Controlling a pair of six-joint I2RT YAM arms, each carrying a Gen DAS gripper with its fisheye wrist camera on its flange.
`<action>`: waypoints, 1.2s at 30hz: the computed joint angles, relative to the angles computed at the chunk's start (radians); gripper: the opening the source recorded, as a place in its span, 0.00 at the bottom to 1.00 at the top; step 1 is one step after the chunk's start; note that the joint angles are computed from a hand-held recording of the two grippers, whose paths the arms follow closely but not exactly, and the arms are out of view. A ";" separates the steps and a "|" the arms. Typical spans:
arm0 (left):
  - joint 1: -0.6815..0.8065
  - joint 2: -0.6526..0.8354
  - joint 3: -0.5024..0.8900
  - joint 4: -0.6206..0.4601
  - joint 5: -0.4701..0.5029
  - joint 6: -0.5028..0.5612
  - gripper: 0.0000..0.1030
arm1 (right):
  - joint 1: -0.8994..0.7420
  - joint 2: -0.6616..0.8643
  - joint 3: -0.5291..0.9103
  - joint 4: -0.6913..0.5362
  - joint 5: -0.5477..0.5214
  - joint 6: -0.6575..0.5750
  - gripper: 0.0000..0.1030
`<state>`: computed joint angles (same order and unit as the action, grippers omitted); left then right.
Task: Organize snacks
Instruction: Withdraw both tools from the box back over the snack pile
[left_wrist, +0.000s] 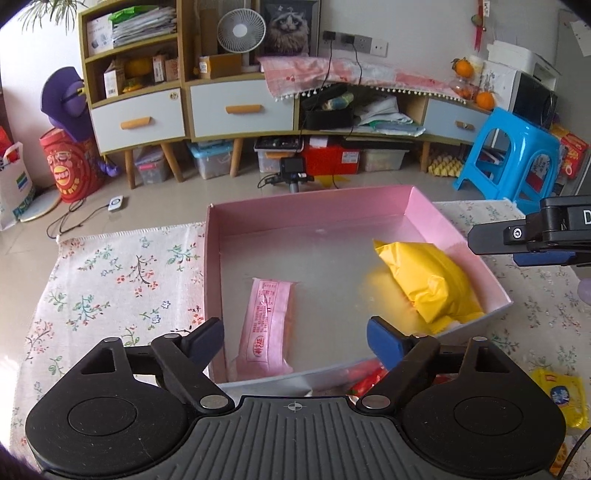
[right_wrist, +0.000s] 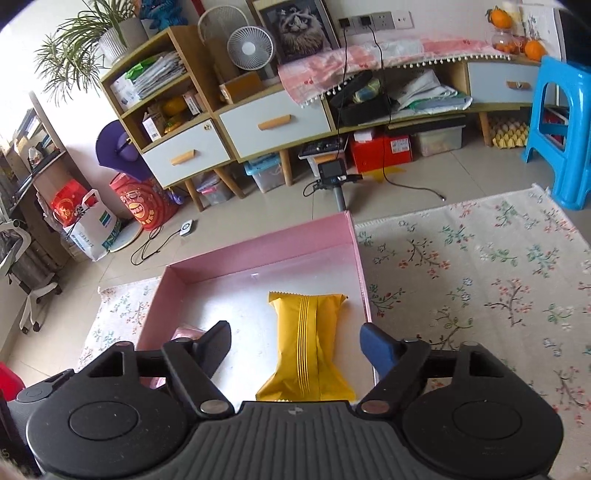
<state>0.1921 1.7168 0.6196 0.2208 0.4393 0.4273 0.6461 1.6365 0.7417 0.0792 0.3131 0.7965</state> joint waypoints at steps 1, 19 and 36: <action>0.008 -0.021 -0.009 -0.013 0.011 0.008 0.87 | 0.009 -0.014 -0.002 -0.015 0.009 0.001 0.71; 0.293 -0.320 -0.162 -0.282 0.155 0.259 0.93 | 0.236 -0.276 -0.160 -0.242 0.177 0.181 0.81; 0.704 -0.156 -0.153 -0.531 0.420 0.810 0.93 | 0.553 -0.243 -0.344 -0.168 0.378 0.295 0.87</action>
<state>0.8962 1.5607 0.4669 -0.3099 0.8589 1.2374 1.1990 1.3937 0.3977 -0.0886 0.6908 1.0917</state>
